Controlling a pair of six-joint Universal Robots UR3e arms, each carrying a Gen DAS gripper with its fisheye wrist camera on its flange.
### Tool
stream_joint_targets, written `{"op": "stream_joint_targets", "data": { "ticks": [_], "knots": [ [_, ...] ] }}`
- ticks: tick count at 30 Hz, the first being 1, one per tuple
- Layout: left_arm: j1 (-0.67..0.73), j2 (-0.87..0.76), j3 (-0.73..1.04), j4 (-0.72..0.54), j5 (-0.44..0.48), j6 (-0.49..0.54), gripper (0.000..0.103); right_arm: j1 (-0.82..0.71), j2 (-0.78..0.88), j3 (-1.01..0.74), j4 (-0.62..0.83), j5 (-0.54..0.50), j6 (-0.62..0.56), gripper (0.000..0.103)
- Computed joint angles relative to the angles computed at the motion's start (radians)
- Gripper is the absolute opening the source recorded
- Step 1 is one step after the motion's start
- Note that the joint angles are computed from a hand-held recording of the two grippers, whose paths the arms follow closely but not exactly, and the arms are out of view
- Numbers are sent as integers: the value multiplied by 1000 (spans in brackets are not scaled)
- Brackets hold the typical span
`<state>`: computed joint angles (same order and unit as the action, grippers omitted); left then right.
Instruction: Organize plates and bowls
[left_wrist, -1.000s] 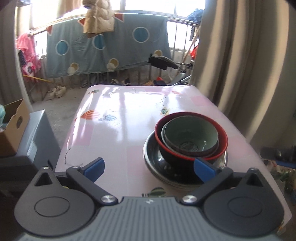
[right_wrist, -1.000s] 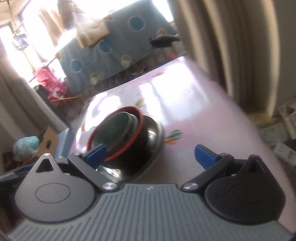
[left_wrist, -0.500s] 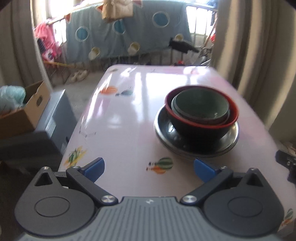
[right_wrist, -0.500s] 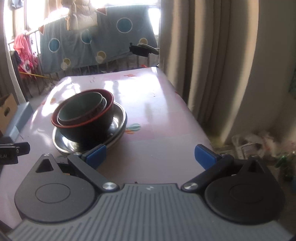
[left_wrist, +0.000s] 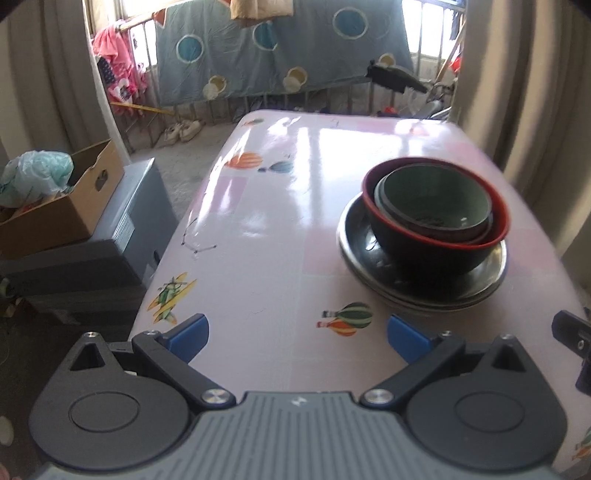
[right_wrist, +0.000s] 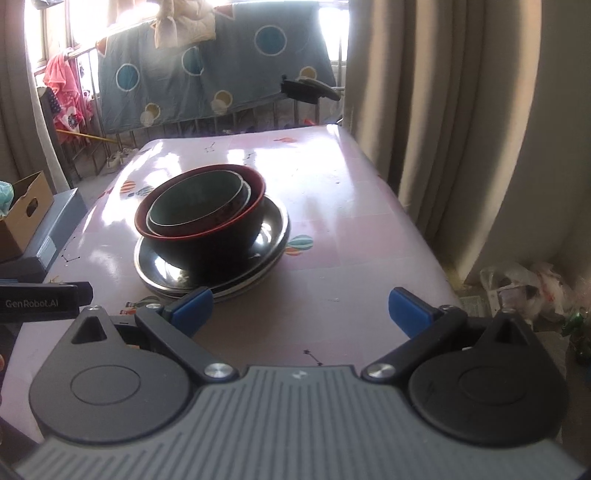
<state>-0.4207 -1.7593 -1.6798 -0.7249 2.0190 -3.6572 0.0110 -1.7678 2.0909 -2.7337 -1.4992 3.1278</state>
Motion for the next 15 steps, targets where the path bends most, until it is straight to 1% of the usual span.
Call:
{"op": "stream_joint_targets", "data": {
  "ticks": [4, 7, 15],
  "knots": [
    [23, 0, 3, -25, -24, -2, 103, 21, 56, -66, 40, 7, 20, 102],
    [26, -6, 12, -33, -20, 8, 103, 34, 88, -101, 50, 19, 36, 102],
    [32, -21, 47, -41, -15, 36, 103, 72, 156, -166, 68, -4, 52, 102]
  ]
}}
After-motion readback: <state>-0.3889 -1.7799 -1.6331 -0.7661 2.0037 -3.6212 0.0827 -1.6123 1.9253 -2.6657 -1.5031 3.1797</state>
